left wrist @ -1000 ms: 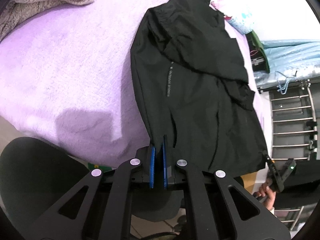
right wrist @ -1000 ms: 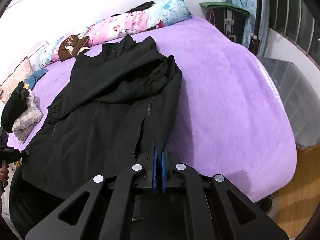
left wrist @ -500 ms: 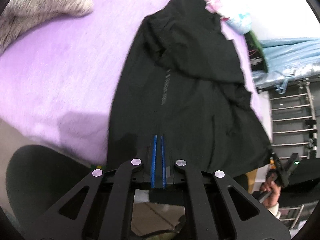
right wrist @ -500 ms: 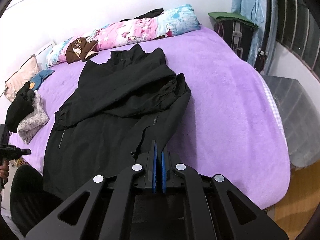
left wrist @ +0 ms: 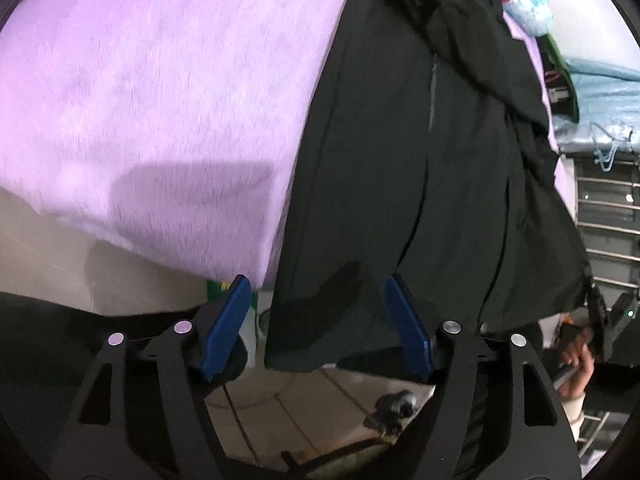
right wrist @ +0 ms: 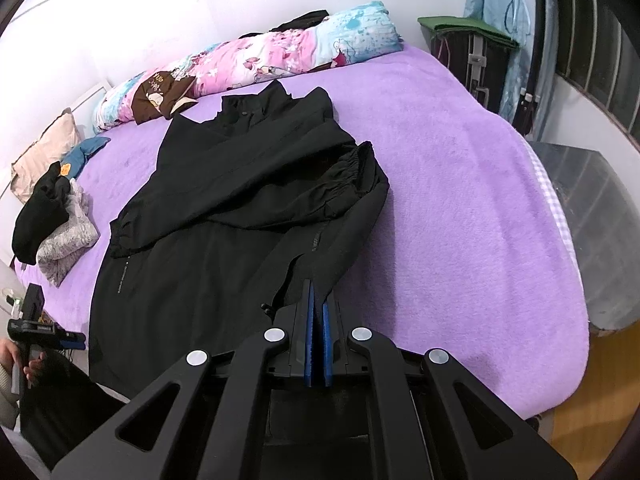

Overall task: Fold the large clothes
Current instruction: 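Lift the hem with both tools and fold it up toward the collar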

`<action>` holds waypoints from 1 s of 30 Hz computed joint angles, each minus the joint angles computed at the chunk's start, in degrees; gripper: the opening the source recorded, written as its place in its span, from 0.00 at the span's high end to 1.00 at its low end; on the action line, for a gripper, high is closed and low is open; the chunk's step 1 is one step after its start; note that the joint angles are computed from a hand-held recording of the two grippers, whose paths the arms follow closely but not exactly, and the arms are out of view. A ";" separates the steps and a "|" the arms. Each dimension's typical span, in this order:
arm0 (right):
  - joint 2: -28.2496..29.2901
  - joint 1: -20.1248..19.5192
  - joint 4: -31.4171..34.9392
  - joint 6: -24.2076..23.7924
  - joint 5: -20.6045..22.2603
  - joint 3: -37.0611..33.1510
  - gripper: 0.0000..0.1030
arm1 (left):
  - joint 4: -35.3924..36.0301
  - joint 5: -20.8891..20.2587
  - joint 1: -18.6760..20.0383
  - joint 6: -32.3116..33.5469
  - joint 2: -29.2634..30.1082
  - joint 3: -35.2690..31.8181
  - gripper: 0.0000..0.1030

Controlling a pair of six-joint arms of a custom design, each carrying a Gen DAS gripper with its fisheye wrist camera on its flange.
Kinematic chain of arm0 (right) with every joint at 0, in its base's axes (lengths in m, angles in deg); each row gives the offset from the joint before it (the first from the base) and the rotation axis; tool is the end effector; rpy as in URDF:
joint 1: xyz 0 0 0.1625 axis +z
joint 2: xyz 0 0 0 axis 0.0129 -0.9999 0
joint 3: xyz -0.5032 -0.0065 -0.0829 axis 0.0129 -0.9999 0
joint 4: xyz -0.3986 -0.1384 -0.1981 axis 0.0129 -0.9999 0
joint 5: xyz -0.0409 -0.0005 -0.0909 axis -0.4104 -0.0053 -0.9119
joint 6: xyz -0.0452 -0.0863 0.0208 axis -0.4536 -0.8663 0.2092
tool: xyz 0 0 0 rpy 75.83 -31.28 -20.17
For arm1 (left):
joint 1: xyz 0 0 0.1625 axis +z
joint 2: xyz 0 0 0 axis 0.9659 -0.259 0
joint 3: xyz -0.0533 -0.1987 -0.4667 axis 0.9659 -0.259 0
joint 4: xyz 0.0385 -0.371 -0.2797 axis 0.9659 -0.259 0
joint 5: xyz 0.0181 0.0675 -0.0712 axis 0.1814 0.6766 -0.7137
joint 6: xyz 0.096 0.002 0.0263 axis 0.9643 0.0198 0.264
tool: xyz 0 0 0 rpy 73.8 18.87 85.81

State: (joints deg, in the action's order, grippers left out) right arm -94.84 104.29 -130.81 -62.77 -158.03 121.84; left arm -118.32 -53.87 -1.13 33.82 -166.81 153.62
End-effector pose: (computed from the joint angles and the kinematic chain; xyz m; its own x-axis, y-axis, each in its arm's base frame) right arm 0.1828 -0.4005 0.3118 -0.8186 0.0273 0.5736 -0.3445 0.7759 -0.5285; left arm 0.0388 -0.4317 0.3694 -0.9501 -0.2024 -0.2374 -0.1916 0.9791 -0.0680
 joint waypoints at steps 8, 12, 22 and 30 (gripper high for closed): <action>0.34 0.52 1.22 -0.85 -0.17 -1.25 0.97 | -0.09 -5.99 4.11 1.85 0.88 1.12 0.35; 0.31 0.63 1.52 -0.68 -0.13 -1.52 0.97 | -2.24 -8.73 5.18 3.69 2.45 1.31 0.35; 0.00 0.60 3.03 -0.10 -0.30 -1.85 0.97 | -3.29 -13.87 7.53 6.04 3.79 0.78 0.75; -0.14 0.16 3.51 0.45 0.17 -1.93 0.97 | -6.04 -15.62 5.70 6.80 2.30 1.20 0.96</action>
State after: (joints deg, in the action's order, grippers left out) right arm -94.98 104.45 -127.30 -62.32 -157.86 119.91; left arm -124.36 -69.49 4.57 40.62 -164.51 154.82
